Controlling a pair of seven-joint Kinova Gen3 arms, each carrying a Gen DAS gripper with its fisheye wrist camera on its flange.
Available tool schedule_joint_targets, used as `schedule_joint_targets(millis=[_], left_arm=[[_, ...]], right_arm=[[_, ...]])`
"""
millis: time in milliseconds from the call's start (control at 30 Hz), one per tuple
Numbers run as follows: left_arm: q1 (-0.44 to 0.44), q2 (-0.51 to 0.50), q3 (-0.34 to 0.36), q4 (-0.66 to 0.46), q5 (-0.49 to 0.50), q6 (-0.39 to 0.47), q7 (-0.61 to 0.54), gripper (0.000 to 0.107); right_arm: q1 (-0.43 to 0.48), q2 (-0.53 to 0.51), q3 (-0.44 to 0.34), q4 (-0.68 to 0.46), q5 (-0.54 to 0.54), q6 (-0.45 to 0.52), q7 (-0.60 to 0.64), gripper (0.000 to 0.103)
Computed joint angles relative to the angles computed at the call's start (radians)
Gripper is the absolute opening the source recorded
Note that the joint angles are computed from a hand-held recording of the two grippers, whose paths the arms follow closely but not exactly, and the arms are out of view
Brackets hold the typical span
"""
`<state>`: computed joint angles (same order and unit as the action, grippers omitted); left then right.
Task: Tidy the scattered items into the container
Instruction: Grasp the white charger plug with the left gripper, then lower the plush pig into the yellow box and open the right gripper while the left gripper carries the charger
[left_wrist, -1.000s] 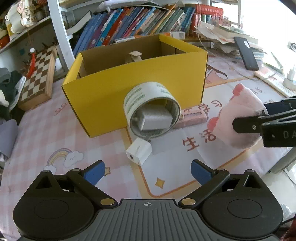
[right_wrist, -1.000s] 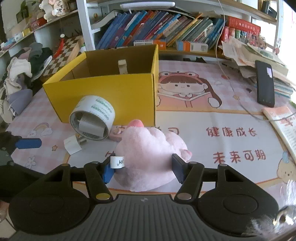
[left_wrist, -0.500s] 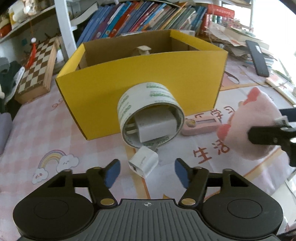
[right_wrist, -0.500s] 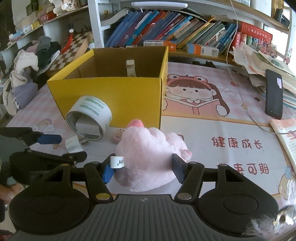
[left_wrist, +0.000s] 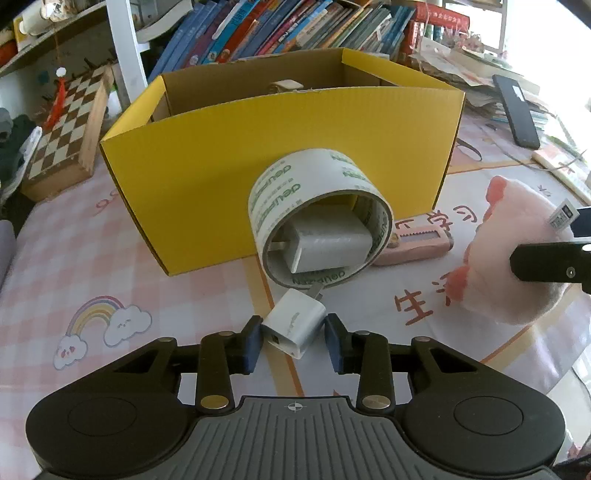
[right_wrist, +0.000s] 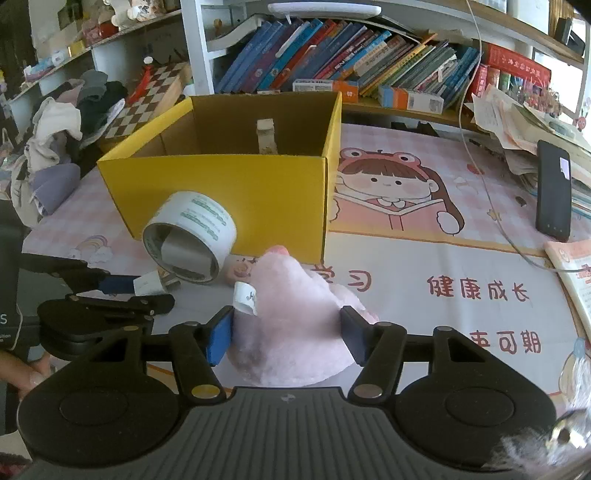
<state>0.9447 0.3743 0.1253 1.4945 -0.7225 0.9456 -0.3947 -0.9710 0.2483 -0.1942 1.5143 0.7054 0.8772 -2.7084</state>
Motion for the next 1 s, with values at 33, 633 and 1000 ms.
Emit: schedule_joint_targets(millis=[33,633,1000], left_arm=[[-0.002,-0.003,0.001,0.003,0.003,-0.005,0.000,0.034],[0.021,-0.143,0.067,0.123,-0.156,-0.035,0.213,0.034],[0.018,-0.198,0.132,0.151,-0.297,0.033,0.289,0.034]], right_arm=[[-0.001,-0.001,0.000,0.001,0.003,-0.001,-0.003,0.056],[-0.047,-0.026,-0.025,0.027,0.118,0.017,-0.127,0.046],[-0.075,-0.040,-0.032,0.014,0.231,0.023,-0.188,0.046]])
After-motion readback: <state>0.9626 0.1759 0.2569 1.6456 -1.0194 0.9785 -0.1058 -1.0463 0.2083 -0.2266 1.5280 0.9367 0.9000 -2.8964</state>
